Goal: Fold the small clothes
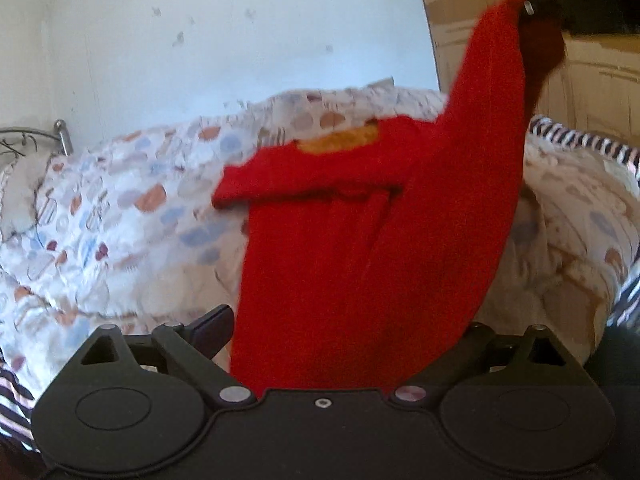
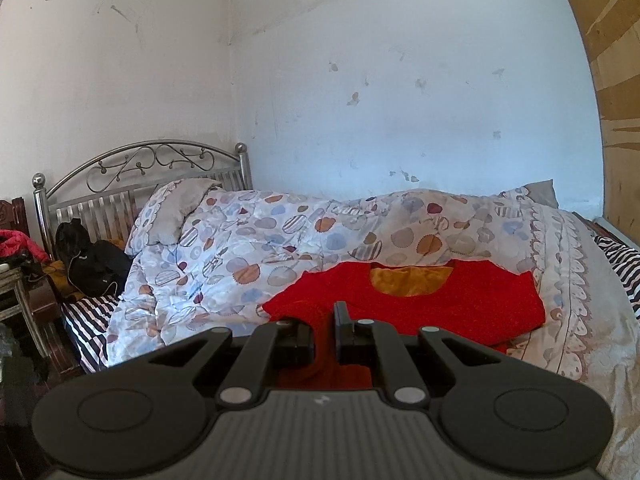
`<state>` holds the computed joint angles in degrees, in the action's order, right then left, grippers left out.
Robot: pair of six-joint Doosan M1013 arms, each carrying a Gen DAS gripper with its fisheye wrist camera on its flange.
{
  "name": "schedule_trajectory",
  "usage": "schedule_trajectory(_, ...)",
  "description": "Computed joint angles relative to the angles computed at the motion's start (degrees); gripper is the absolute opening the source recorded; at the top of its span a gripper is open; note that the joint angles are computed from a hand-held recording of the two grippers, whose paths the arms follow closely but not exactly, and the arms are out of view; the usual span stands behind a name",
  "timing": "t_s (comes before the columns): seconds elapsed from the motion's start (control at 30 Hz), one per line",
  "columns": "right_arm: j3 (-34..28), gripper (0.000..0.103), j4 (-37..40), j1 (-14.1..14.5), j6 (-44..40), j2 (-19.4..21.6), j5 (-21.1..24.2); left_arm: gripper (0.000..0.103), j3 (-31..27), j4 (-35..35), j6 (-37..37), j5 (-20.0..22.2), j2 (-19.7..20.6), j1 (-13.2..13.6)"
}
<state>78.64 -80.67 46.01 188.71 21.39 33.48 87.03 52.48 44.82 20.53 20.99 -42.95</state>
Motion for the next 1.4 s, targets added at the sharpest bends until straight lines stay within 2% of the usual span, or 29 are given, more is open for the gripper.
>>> schedule_trajectory(0.03,-0.01,0.01,0.25,0.04,-0.44,0.02,-0.01,0.083,0.33,-0.6,0.43,-0.3,-0.11,0.09)
schedule_trajectory(0.07,0.02,0.01,0.79,0.11,-1.54,0.0,0.05,0.064,0.59,-2.63,1.77,-1.38,-0.26,0.46)
schedule_trajectory(0.1,0.02,0.01,1.47,0.22,-2.77,-0.02,0.16,0.04,0.73,-4.57,2.85,-2.49,-0.44,0.89)
schedule_trajectory(0.17,0.29,0.01,2.9,0.45,-5.3,-0.15,0.56,0.016,0.67,-6.63,3.26,-4.22,-0.78,1.71)
schedule_trajectory(0.2,0.56,0.01,3.53,0.55,-6.41,-0.26,0.88,0.012,0.55,-7.54,3.43,-5.14,-0.91,2.12)
schedule_trajectory(0.23,0.74,0.01,4.14,0.66,-7.26,-0.35,1.21,0.011,0.25,-11.2,6.06,-6.24,-1.01,2.69)
schedule_trajectory(0.27,1.03,0.01,5.14,0.67,-8.2,-0.48,1.43,0.01,-0.2,-17.85,11.57,-7.44,-1.1,3.46)
schedule_trajectory(0.37,1.42,0.01,8.55,0.6,-10.68,-0.5,2.19,0.01,-2.77,-35.58,27.92,-7.08,-0.56,4.89)
schedule_trajectory(0.4,1.38,0.01,9.86,0.5,-11.55,-0.38,2.56,0.01,-4.18,-42.56,34.51,-5.73,-0.12,5.4)
schedule_trajectory(0.47,1.65,0.011,11.38,0.06,-11.25,-0.27,2.34,0.01,-7.43,-52.36,42.94,-1.21,1.07,6.2)
schedule_trajectory(0.57,1.59,0.011,13.58,-0.61,-11.33,0.1,2.71,0.01,-12.76,-61.46,48.28,6.51,3.6,7.6)
schedule_trajectory(0.6,1.59,0.012,14.15,-0.78,-11.58,0.21,2.78,0.01,-13.77,-62.49,48.45,7.77,4.2,7.91)
schedule_trajectory(0.67,1.49,0.023,15.51,-1.02,-12.5,0.44,2.92,0.01,-15.39,-63.72,48.46,9.56,5.16,8.37)
schedule_trajectory(0.73,1.14,0.058,16.53,-1.0,-14.24,0.82,3.73,0.01,-16.34,-63.89,47.87,10.76,5.8,8.59)
schedule_trajectory(0.83,1.0,0.081,17.08,-0.77,-17.31,1.3,3.24,0.01,-17.14,-64.26,47.9,11.65,6.47,8.75)
schedule_trajectory(0.93,1.04,0.098,15.94,-0.31,-19.69,1.91,1.03,0.01,-17.88,-64.3,47.53,12.24,7.0,8.82)
schedule_trajectory(1.0,0.74,0.102,16.61,0.19,-23.74,2.6,-0.08,0.01,-18.39,-64.89,47.65,12.59,7.34,8.99)
schedule_trajectory(1.07,-0.01,0.102,16.86,1.17,-28.55,3.79,1.2,0.01,-18.83,-65.75,47.8,12.93,7.6,9.21)
schedule_trajectory(1.27,-3.86,0.102,11.54,5.72,-41.36,9.71,15.33,0.01,-20.05,-67.19,48.84,13.79,8.3,9.61)
schedule_trajectory(1.4,-4.81,0.103,3.12,8.05,-42.42,12.81,21.76,0.01,-20.54,-67.41,48.86,13.89,8.58,9.63)
